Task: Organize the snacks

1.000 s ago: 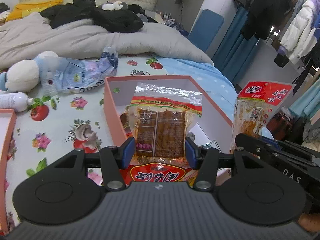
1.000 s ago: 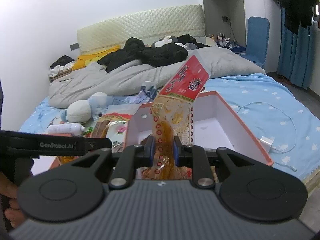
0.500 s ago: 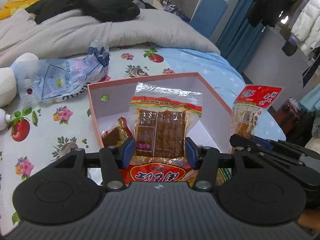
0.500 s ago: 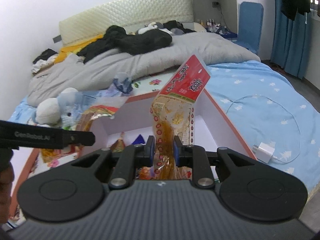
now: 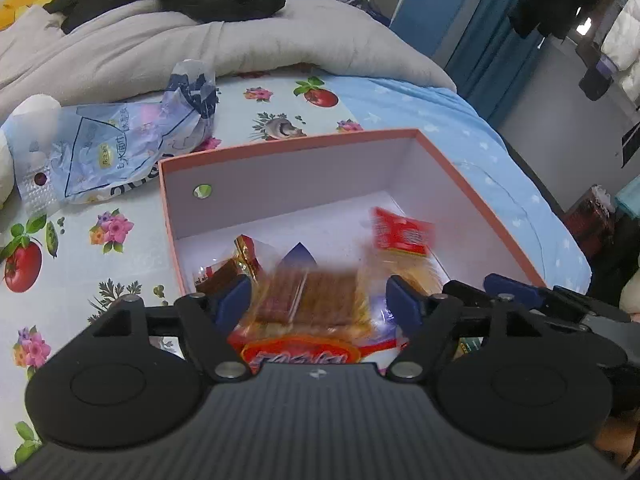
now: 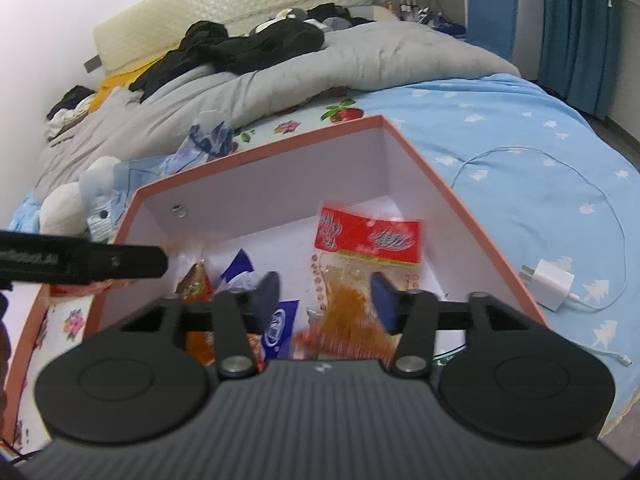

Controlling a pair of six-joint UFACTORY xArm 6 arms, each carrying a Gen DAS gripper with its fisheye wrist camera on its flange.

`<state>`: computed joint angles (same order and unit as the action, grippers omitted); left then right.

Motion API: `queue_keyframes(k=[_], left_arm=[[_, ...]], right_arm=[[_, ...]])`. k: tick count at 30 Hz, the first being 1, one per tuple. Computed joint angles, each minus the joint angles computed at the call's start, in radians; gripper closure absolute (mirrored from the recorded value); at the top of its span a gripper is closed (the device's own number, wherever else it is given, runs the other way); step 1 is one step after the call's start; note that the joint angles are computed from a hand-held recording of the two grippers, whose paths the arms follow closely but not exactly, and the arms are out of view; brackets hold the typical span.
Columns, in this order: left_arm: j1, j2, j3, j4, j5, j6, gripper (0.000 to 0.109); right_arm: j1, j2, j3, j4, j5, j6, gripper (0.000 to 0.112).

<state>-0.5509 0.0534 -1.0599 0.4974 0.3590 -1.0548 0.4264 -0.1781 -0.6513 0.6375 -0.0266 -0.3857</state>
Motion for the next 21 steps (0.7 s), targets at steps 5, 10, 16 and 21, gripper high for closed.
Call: queue_keyframes(k=[5,10,16,21], left_arm=[[-0.015,-0.045,0.009,0.048,0.023,-0.03,0.03],[-0.05,-0.133,0.039,0.129,0.065,-0.101,0.03],[-0.123,-0.28,0.098,0.221,0.156,-0.188,0.03],[-0.199,-0.408,0.162,0.277,0.239,-0.241,0.03]], right_arm=[[0.001,-0.067,0.039,0.009,0.005,0.005,0.055],[-0.014,-0.193,0.113,-0.157,0.01,0.156,0.055],[-0.045,-0.383,0.214,-0.463,0.037,0.44,0.055],[-0.049,-0.537,0.285,-0.663,0.073,0.64,0.055]])
